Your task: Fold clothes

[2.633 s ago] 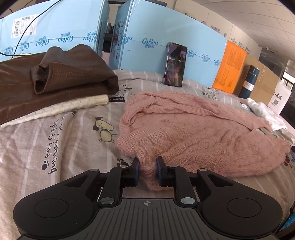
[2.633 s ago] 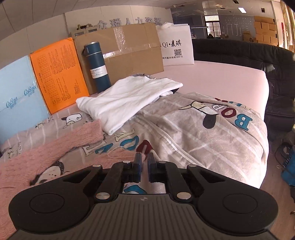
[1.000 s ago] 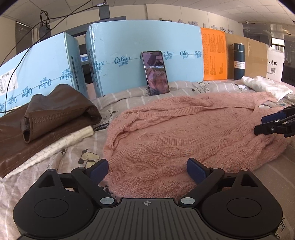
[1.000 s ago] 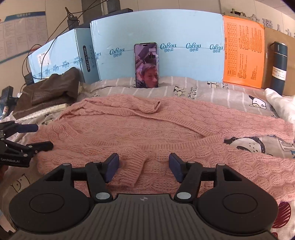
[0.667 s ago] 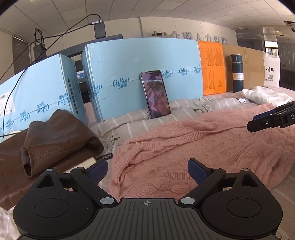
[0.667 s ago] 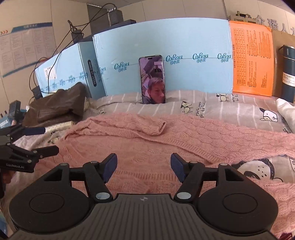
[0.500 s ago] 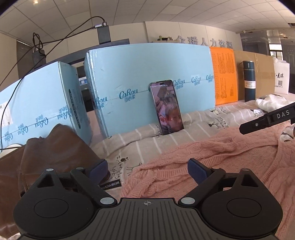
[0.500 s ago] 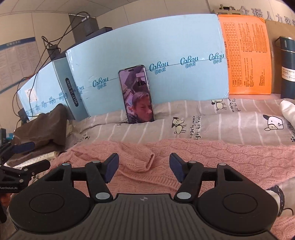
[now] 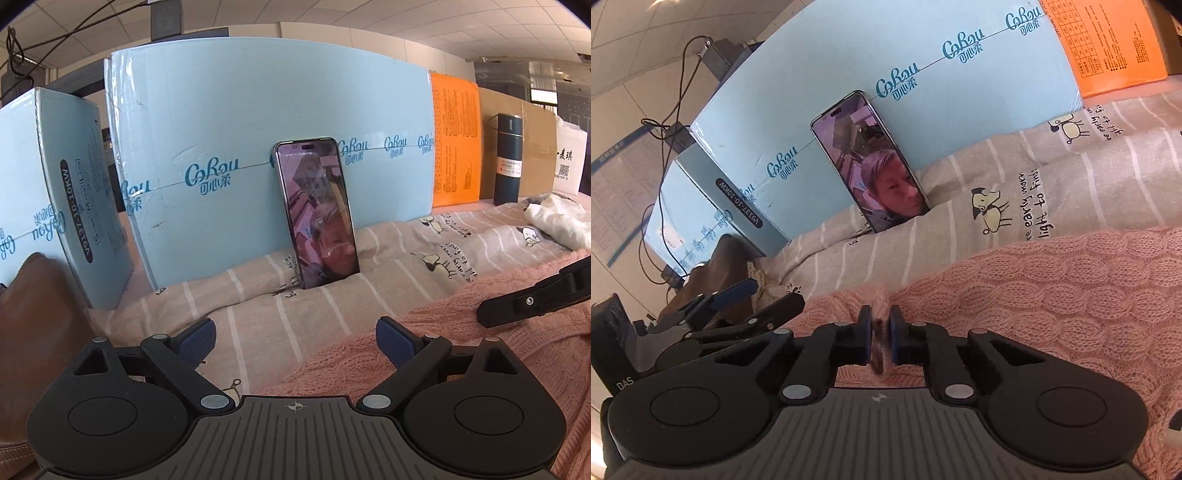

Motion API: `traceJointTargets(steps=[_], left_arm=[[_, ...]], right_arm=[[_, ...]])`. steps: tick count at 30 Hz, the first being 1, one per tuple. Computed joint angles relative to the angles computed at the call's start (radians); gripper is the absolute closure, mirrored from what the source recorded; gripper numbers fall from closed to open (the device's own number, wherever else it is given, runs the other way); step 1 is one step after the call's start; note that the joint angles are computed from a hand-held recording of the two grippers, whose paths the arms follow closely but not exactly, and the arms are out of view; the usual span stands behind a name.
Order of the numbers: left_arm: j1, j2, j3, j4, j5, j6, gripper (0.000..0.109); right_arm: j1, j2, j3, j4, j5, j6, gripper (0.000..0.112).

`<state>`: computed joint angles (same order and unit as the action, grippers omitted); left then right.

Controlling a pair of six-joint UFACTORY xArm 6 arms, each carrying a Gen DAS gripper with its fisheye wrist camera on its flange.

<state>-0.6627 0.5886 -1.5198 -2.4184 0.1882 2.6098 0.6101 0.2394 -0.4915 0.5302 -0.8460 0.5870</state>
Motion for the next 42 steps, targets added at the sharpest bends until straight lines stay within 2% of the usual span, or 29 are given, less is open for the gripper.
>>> traceJointTargets(steps=[2,4,6,8,10,13,16,18,20,23,25,29,32,35,38,40,42], left_arm=[[-0.01,0.021,-0.017,0.076,-0.01,-0.068,0.013],[-0.017,0.043,-0.034,0.149,-0.028,-0.139,0.013],[-0.026,0.069,-0.052,0.246,-0.055,-0.238,0.013],[-0.035,0.089,-0.062,0.339,-0.073,-0.337,0.013],[-0.037,0.097,-0.06,0.404,-0.076,-0.41,0.013],[-0.031,0.094,-0.052,0.431,-0.064,-0.451,0.013],[-0.02,0.057,-0.03,0.245,-0.054,-0.257,0.013],[-0.009,0.011,0.016,0.141,-0.028,-0.135,0.013],[0.002,-0.039,0.069,0.073,0.002,-0.053,0.013],[0.015,-0.12,0.155,-0.074,0.042,0.115,0.013],[0.025,-0.178,0.233,-0.129,0.079,0.189,0.012],[0.047,-0.291,0.393,-0.204,0.151,0.307,0.012],[0.071,-0.371,0.521,-0.245,0.204,0.379,0.011],[0.104,-0.453,0.658,-0.193,0.289,0.38,0.011],[0.142,-0.537,0.787,-0.105,0.375,0.38,0.011],[0.151,-0.572,0.834,-0.07,0.384,0.405,0.01],[0.155,-0.593,0.862,-0.002,0.379,0.385,0.01]], right_arm=[[-0.004,-0.016,0.017,-0.025,-0.011,0.038,0.104],[-0.014,-0.023,0.018,-0.048,0.02,0.055,0.104],[0.021,-0.021,-0.02,0.081,0.105,-0.068,0.103],[0.058,0.003,-0.079,0.252,0.171,-0.234,0.098],[0.066,0.015,-0.082,0.279,0.164,-0.273,0.095],[0.109,0.044,-0.125,0.418,0.148,-0.448,0.087],[0.134,0.088,-0.158,0.475,0.106,-0.55,0.085],[0.13,0.08,-0.14,0.446,0.092,-0.509,0.08],[0.13,0.065,-0.108,0.419,0.057,-0.445,0.065],[0.155,0.047,-0.102,0.464,0.036,-0.476,0.054],[0.167,0.039,-0.101,0.489,0.034,-0.492,0.05],[0.217,0.038,-0.141,0.672,0.029,-0.629,0.04],[0.257,0.038,-0.158,0.788,0.004,-0.715,0.029],[0.316,0.023,-0.14,0.872,-0.026,-0.773,0.028],[0.419,0.022,-0.074,0.918,-0.155,-0.774,0.019],[0.502,0.031,-0.025,0.962,-0.251,-0.788,0.014],[0.583,0.023,0.014,1.037,-0.299,-0.833,0.014]])
